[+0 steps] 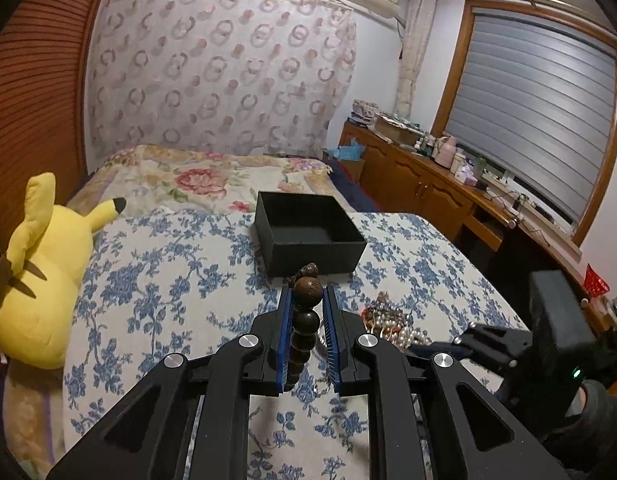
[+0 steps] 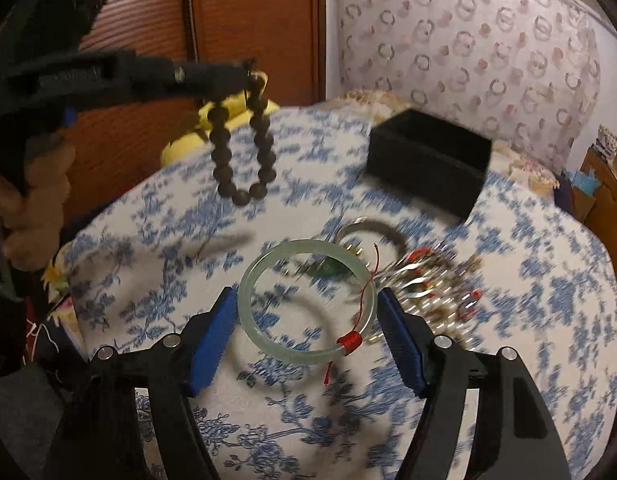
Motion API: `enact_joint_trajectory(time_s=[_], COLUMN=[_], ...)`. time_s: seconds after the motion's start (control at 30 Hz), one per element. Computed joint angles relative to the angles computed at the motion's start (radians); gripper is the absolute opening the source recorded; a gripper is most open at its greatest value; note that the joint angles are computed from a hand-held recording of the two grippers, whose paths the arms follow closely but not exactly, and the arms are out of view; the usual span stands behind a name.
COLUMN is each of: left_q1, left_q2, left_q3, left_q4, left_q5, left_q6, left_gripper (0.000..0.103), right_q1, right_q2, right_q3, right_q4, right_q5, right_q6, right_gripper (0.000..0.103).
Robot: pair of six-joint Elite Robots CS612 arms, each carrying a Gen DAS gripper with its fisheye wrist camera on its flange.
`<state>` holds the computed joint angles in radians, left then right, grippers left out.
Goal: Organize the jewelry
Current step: 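Carry the bead bracelet and jade bangle into the black box and release both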
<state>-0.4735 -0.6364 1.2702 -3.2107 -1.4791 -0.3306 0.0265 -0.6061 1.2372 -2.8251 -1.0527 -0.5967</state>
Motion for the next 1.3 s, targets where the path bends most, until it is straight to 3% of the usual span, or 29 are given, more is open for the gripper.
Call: enact_joint_trajectory(time_s=[0.47,0.87,1.17,1.3], left_q1=[0.009,0.032,0.048,0.050], left_q2=[0.081,0.260,0.362,0.358], left_q3=[-0.218,-0.595,-0.769,-0.759], left_q4=[0.130,0.369,0.530,0.525], left_q5=[-0.008,-0.048,-0.080,-0.060], left_q6=[0.076,0.098,0.064,0.061], left_gripper=[0.014,0.014,0.014,0.034], right_q1=[-0.029,-0.042,-0.029,-0.020], right_q2=[0.089,0.241,0.354,0.389], right_q3=[-0.207,-0.526,-0.751,-0.821], right_q4=[0.005,0.108,0.251,0.305], right_q5=[0.015,0.027,0.025,0.023], right_q6=[0.052,0.124,0.106,0.083], right_gripper=[0.074,0.074,0.074,0.074])
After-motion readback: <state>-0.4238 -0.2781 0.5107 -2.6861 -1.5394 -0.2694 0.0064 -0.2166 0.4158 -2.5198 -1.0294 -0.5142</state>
